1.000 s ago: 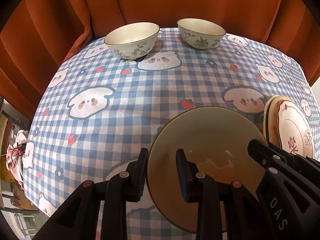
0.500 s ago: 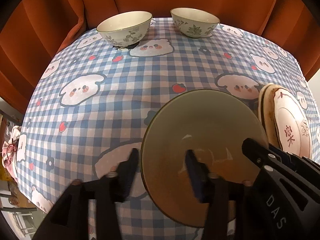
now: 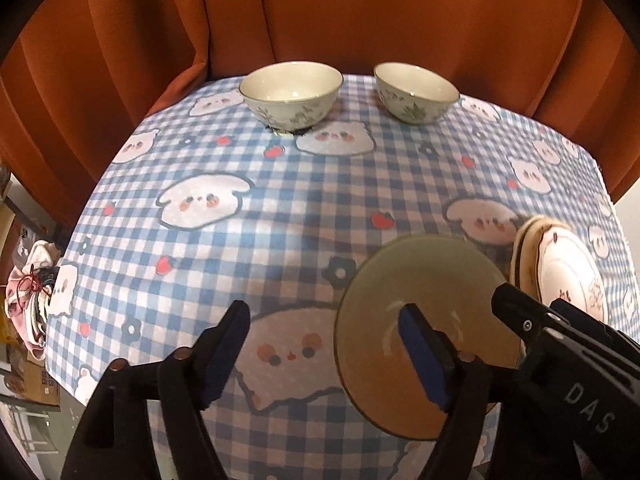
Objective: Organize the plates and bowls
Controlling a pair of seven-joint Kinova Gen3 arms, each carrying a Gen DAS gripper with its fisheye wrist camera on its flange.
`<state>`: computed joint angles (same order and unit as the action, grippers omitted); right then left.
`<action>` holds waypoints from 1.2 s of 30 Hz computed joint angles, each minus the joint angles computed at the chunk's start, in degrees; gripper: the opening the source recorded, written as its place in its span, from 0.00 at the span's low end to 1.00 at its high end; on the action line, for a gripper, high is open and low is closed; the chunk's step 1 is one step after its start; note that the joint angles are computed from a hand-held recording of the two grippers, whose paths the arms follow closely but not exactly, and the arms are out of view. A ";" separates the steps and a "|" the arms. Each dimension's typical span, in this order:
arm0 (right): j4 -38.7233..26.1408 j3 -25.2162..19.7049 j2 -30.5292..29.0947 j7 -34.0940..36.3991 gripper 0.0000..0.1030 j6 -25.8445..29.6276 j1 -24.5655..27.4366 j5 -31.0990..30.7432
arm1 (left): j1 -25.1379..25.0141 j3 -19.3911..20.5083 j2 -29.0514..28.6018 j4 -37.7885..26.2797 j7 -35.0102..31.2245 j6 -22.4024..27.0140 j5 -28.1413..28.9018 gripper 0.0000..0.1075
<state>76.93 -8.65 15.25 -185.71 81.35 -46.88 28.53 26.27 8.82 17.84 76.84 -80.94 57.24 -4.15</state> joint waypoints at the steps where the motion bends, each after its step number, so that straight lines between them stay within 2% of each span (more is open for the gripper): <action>1: 0.08 0.04 -0.21 0.38 0.67 -0.38 0.20 0.14 | -0.08 0.03 0.16 -0.47 -0.17 0.09 0.04 0.77; 6: -0.30 0.46 -0.64 4.14 0.68 -1.36 2.12 0.50 | 1.04 -0.38 2.14 -4.39 0.73 0.99 -1.27 0.83; 17: -1.00 2.13 -0.73 16.95 0.69 -7.88 9.94 -3.50 | 5.02 -2.94 10.17 -18.24 4.95 8.86 -4.96 0.86; 24: -1.90 3.13 0.73 21.05 0.73 -10.72 12.12 -5.95 | 5.18 -3.95 13.15 -23.12 4.82 12.15 -5.52 0.85; 31: -7.59 4.67 4.48 22.50 0.74 -8.43 11.32 -6.19 | 2.50 -3.76 14.91 -25.97 1.55 12.41 -3.36 0.85; 36: -15.94 6.57 9.13 22.36 0.74 -3.43 9.38 -5.37 | -1.36 -2.69 17.36 -30.83 -4.13 13.75 0.37 0.85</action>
